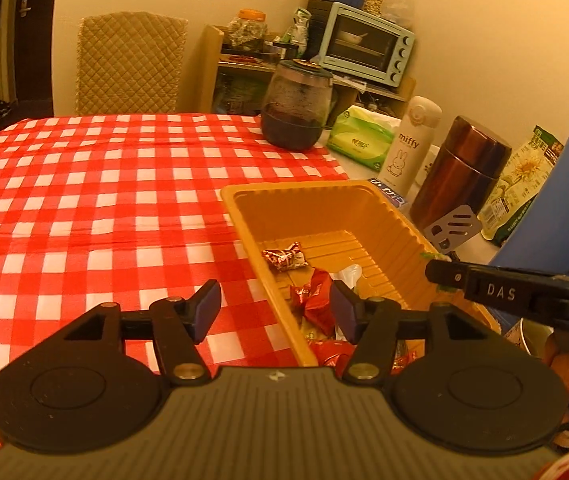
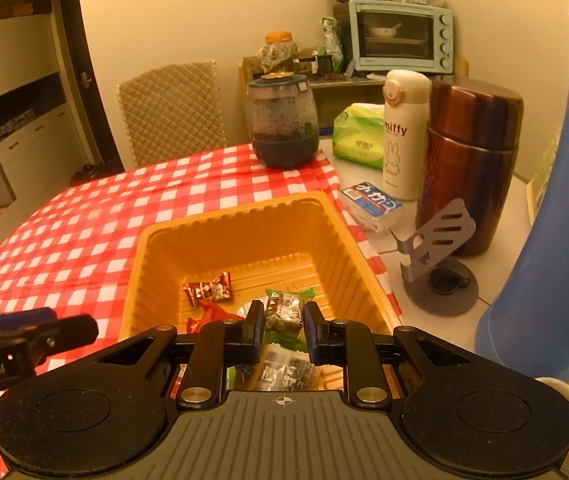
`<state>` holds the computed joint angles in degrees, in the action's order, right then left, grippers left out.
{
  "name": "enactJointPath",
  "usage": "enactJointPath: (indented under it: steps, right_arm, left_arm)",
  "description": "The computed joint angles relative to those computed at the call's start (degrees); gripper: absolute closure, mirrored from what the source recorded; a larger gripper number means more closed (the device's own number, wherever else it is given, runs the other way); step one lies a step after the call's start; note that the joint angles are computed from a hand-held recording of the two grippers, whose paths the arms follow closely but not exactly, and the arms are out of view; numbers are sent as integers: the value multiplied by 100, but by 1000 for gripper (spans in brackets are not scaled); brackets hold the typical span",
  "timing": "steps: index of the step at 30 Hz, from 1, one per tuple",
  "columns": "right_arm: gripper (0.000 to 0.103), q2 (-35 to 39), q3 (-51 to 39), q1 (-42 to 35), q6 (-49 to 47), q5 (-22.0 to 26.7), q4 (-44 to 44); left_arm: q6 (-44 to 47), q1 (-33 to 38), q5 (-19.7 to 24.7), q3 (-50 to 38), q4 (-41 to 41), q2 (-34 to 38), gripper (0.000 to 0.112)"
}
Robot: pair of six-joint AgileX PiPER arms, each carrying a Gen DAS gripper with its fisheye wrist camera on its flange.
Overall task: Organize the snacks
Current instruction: 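Open the left tool over the tray while the right tool releases the green candy there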
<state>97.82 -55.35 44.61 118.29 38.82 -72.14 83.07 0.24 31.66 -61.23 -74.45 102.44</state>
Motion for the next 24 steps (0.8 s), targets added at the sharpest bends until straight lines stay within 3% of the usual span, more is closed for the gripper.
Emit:
enactJointPath:
  steps: [24]
  right_arm:
    - [82,627,-569,-604,-347,-517,-181]
  left_arm:
    - [-187,-102,-125,-521,-14,539,52]
